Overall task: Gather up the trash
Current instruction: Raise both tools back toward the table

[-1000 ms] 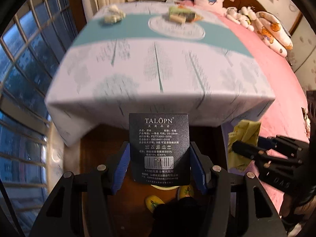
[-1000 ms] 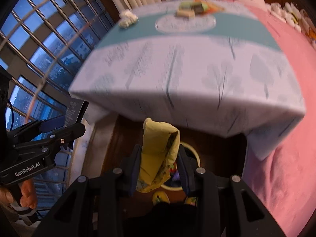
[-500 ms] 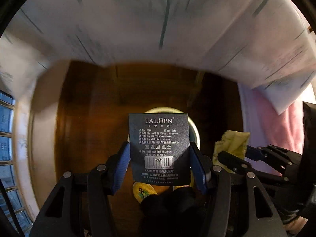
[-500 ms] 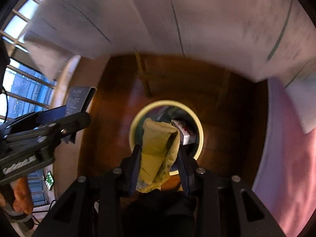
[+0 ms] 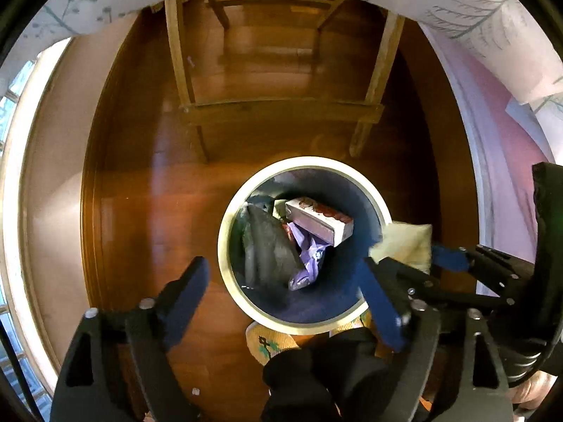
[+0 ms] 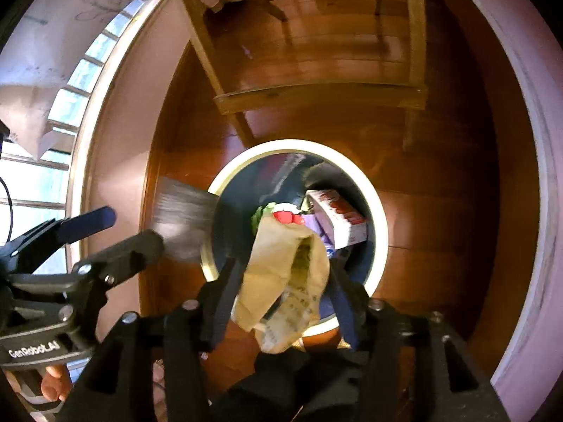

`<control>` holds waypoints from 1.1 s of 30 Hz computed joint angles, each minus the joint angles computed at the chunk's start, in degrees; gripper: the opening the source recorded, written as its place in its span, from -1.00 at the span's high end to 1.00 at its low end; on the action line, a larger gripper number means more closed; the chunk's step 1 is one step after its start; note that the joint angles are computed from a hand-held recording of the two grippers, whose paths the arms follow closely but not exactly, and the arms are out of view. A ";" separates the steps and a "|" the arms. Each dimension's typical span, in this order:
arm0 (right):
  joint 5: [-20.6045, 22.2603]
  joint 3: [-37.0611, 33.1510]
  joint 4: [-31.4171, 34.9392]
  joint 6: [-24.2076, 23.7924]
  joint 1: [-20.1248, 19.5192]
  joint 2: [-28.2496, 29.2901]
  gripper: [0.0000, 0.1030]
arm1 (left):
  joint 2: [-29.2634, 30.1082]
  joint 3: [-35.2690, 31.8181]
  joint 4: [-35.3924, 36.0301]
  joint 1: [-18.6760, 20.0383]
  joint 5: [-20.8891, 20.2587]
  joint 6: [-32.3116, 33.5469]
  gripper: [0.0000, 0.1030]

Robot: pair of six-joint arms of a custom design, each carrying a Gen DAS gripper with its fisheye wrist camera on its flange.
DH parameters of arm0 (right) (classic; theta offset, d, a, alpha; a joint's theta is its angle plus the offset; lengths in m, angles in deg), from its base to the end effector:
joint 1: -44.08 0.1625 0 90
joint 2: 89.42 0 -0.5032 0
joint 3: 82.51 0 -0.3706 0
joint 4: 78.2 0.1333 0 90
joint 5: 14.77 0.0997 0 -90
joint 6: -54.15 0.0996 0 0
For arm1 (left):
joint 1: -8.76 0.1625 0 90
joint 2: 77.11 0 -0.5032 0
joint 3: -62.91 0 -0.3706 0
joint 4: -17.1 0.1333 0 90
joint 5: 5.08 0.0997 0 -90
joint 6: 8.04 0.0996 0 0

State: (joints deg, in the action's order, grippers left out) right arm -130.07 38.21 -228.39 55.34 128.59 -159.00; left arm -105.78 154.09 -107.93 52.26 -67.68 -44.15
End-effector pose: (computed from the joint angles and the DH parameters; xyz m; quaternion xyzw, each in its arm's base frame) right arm 0.0405 -0.5270 0.2723 -0.0739 -0.9700 0.0687 0.2210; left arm -0.3556 -0.5844 -0.0493 0.1415 0.9348 0.0215 0.3251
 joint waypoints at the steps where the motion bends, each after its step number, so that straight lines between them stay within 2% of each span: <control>1: 0.24 -0.06 -0.17 0.17 -0.18 -0.13 -0.03 | -0.05 -0.09 0.40 0.00 0.11 -0.21 -0.72; 3: 0.41 0.16 -0.52 0.57 0.02 -0.74 -0.06 | -0.30 -0.29 1.23 -0.17 0.58 -0.79 -0.73; 6: -0.30 -0.48 -0.22 0.82 1.03 -0.97 -0.29 | -1.37 -0.23 2.37 -0.76 0.74 -1.95 -0.74; 10: -0.69 -1.98 2.51 2.30 3.12 -2.44 -0.30 | -3.54 -0.56 4.59 -2.19 1.30 -4.34 -0.74; 18: -2.16 -7.26 10.77 7.32 10.41 -6.70 -0.30 | -8.66 -3.33 9.90 -5.70 2.04 -6.85 -0.74; 26: -4.01 -14.68 20.06 12.37 17.54 -9.10 -0.30 | -11.96 -10.28 14.22 -9.73 3.27 -6.26 -0.74; 33: -6.55 -21.54 25.75 14.86 22.61 -9.65 -0.30 | -13.48 -16.95 17.24 -12.11 4.96 -3.80 -0.74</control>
State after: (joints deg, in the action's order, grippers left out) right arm -136.62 16.67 -202.64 70.20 151.20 -168.65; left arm -119.26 137.14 -90.69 40.15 -62.72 -47.96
